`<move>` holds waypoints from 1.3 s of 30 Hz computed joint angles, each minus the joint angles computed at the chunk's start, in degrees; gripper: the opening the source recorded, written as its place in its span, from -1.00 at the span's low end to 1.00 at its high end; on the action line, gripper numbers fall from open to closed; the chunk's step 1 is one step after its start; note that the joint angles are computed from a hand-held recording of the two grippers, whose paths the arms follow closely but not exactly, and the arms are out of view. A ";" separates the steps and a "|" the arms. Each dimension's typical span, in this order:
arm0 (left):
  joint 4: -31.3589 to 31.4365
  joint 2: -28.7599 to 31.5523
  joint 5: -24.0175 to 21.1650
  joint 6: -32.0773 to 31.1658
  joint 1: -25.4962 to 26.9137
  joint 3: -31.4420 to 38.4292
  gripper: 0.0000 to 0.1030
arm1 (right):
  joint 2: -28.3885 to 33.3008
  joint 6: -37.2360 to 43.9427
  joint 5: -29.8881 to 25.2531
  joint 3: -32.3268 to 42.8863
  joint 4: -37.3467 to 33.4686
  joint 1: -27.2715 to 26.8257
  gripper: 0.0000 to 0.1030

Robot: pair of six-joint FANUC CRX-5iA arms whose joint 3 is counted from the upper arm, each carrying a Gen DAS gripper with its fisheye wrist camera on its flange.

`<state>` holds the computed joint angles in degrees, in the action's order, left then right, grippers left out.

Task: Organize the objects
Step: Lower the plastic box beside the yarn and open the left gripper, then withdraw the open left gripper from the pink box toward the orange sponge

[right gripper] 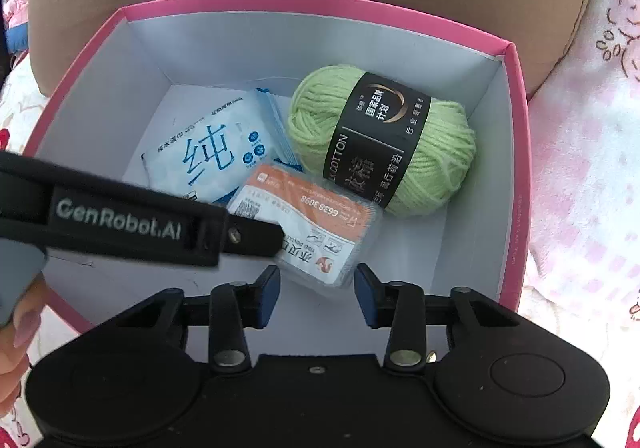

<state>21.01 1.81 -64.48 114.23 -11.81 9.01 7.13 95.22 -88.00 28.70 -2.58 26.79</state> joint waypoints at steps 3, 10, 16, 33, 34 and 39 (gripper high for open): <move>-0.39 -0.03 0.27 -0.54 -0.31 -0.03 -0.06 | -1.84 1.04 3.45 -3.73 5.28 2.22 -0.37; -3.81 1.72 -1.84 -1.25 -2.74 3.21 -0.10 | -3.99 3.62 5.66 -5.10 3.81 1.77 -0.40; -4.02 2.14 -1.55 0.00 -4.04 3.77 -0.13 | -5.40 5.13 6.71 -5.58 0.18 -0.85 -0.47; -6.60 -2.05 -4.70 -1.25 -4.51 5.32 -0.12 | -14.51 5.01 9.12 -11.55 -5.04 -3.89 -0.39; -7.54 -2.15 -6.22 -0.87 -4.93 6.36 -0.12 | -14.92 5.78 8.66 -11.68 -4.84 -3.92 -0.39; -11.17 -2.16 -10.46 0.15 -6.73 10.87 -0.09 | -18.11 7.89 10.13 -13.29 -4.38 -3.12 -0.32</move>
